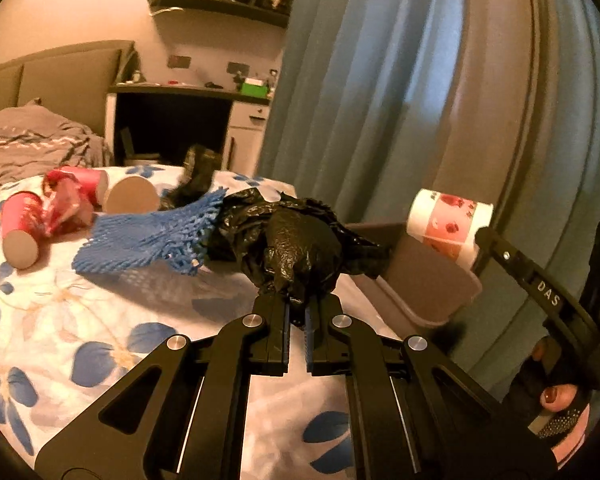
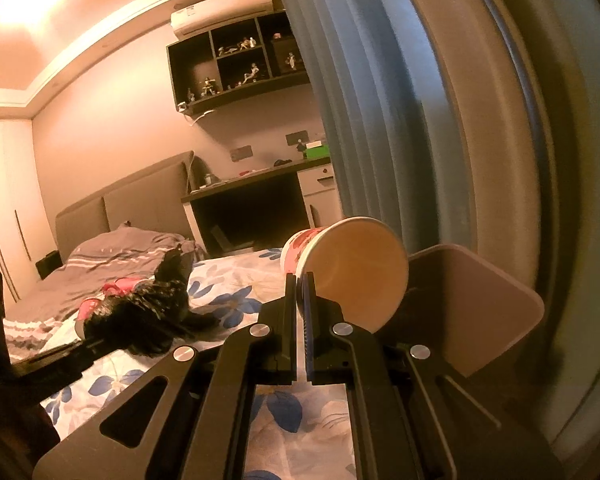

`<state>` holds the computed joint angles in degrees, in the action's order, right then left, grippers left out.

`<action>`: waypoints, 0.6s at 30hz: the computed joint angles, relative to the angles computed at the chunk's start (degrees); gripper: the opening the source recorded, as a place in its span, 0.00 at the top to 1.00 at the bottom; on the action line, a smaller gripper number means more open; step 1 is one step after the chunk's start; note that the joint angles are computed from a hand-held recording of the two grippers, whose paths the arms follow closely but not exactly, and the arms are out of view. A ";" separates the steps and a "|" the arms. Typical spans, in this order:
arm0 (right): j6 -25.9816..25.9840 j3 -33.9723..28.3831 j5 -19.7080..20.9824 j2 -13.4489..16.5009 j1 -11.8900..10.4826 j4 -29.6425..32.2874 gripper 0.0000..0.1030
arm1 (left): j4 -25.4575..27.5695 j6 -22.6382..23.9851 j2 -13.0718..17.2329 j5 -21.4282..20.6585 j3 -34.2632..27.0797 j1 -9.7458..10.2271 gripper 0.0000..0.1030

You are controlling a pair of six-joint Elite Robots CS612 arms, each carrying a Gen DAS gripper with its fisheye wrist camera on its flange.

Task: Collect trash
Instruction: 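Carry the black bag and white cup over the brown wastebasket with both tools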

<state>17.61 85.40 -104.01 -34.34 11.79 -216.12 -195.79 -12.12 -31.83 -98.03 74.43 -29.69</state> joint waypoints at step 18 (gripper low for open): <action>1.26 1.66 -2.40 -0.76 -0.95 -0.07 0.96 | 9.28 5.34 2.75 -7.95 -5.86 -1.45 0.96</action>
<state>18.88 87.05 -106.41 -35.09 10.84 -216.19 -186.51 -6.78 -29.08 -105.98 68.57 -31.13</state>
